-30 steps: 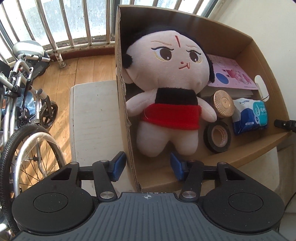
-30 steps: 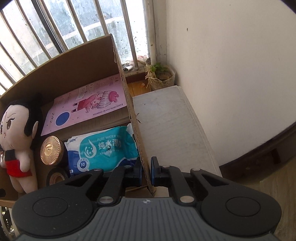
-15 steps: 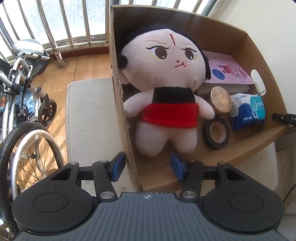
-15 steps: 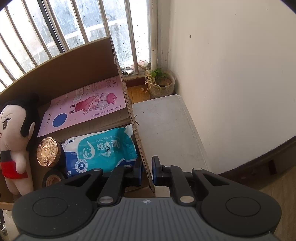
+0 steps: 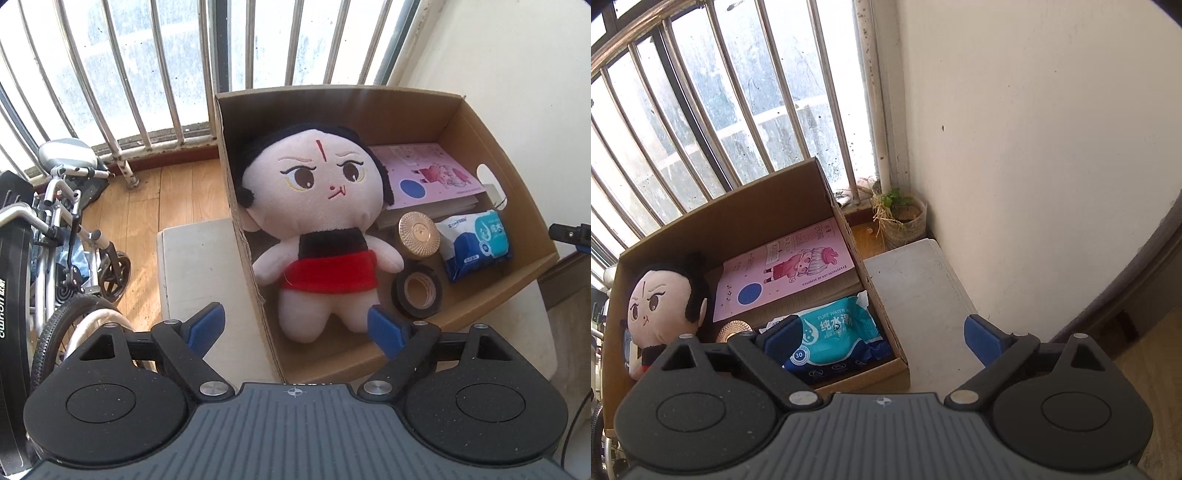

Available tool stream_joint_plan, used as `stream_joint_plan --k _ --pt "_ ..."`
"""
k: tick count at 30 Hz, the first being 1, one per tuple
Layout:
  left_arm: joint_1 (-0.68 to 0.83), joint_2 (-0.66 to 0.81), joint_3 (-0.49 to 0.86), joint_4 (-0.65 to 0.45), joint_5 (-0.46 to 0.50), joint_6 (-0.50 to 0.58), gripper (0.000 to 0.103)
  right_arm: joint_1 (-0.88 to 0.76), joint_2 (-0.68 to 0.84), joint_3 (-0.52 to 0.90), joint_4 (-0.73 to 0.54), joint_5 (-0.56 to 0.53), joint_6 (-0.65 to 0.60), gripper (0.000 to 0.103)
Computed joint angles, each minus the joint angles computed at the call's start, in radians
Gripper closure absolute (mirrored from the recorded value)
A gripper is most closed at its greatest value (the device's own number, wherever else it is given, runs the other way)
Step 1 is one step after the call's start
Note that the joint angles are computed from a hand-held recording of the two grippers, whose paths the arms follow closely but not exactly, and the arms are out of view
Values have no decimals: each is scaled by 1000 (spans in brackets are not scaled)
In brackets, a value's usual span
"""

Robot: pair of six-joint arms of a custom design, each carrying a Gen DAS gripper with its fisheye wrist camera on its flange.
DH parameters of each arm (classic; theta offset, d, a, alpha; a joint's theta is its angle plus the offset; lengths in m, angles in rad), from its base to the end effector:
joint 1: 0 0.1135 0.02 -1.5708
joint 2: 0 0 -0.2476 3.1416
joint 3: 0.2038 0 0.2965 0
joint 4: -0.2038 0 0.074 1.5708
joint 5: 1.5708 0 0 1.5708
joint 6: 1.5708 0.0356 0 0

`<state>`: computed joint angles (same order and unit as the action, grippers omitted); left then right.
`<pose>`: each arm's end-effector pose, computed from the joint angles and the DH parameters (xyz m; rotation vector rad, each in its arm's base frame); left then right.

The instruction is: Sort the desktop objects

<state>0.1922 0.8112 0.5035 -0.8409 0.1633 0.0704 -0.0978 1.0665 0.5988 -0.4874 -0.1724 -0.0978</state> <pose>0.1867 0.0304 0.1627 -0.1170 2.6968 -0.1432 0.2490 -0.0183 0.1639 -0.0689 2.5097 0.1379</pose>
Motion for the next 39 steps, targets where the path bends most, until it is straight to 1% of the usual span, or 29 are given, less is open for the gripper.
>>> stream_joint_plan --k 2,3,5,7,10,12,14,15,16,18,19,21,22,23,25,26,28,30,32,33,35,39 --pt "16 -69 24 -40 29 9 17 0 -115 -2 -56 -30 7 2" --pt "21 -112 35 -58 47 16 15 12 -166 0 -83 -28 10 0" --pt "11 -211 54 -83 69 31 3 45 -273 10 -143 -29 17 0" --pt "-11 -324 71 -92 89 50 0 76 -361 30 -201 -36 23 0" --pt "-47 -396 129 -112 109 35 0 145 -465 66 -284 4 46 0" --pt "-91 -410 176 -134 73 -28 0 181 -496 96 -329 14 47 0" --pt "-158 -399 231 -168 -4 -103 0 211 -507 125 -358 5 60 0" --pt "-207 -395 259 -191 -65 -142 0 222 -507 139 -368 1 64 0" --pt "-270 -387 285 -212 -145 -181 0 244 -503 155 -376 16 75 0" --pt "-419 -377 329 -257 -340 -256 0 303 -495 183 -396 71 83 0" --pt "-521 -359 352 -286 -467 -308 0 323 -485 198 -402 90 77 0" --pt "-708 -316 402 -370 -684 -436 0 358 -478 218 -411 120 51 0" --pt "-790 -299 419 -405 -762 -507 0 373 -472 228 -416 134 35 0" --pt "-859 -279 435 -439 -824 -577 0 390 -457 254 -448 149 13 0" --pt "-953 -220 477 -506 -888 -685 0 415 -409 312 -536 166 -10 0" --pt "-995 -192 495 -534 -905 -726 0 420 -392 334 -580 166 -1 0" --pt "-1041 -139 524 -567 -916 -755 0 416 -365 362 -648 154 33 0" --pt "-1096 -90 541 -598 -931 -850 0 424 -334 390 -707 165 84 0" --pt "-1131 -59 555 -629 -916 -961 0 434 -340 390 -748 181 112 0" --pt "-1127 -48 561 -633 -887 -988 0 455 -342 385 -762 209 127 0" --pt "-1107 -22 575 -648 -832 -999 0 481 -332 384 -782 248 140 0" --pt "-1068 39 601 -695 -723 -1010 0 465 -300 401 -853 253 160 0"
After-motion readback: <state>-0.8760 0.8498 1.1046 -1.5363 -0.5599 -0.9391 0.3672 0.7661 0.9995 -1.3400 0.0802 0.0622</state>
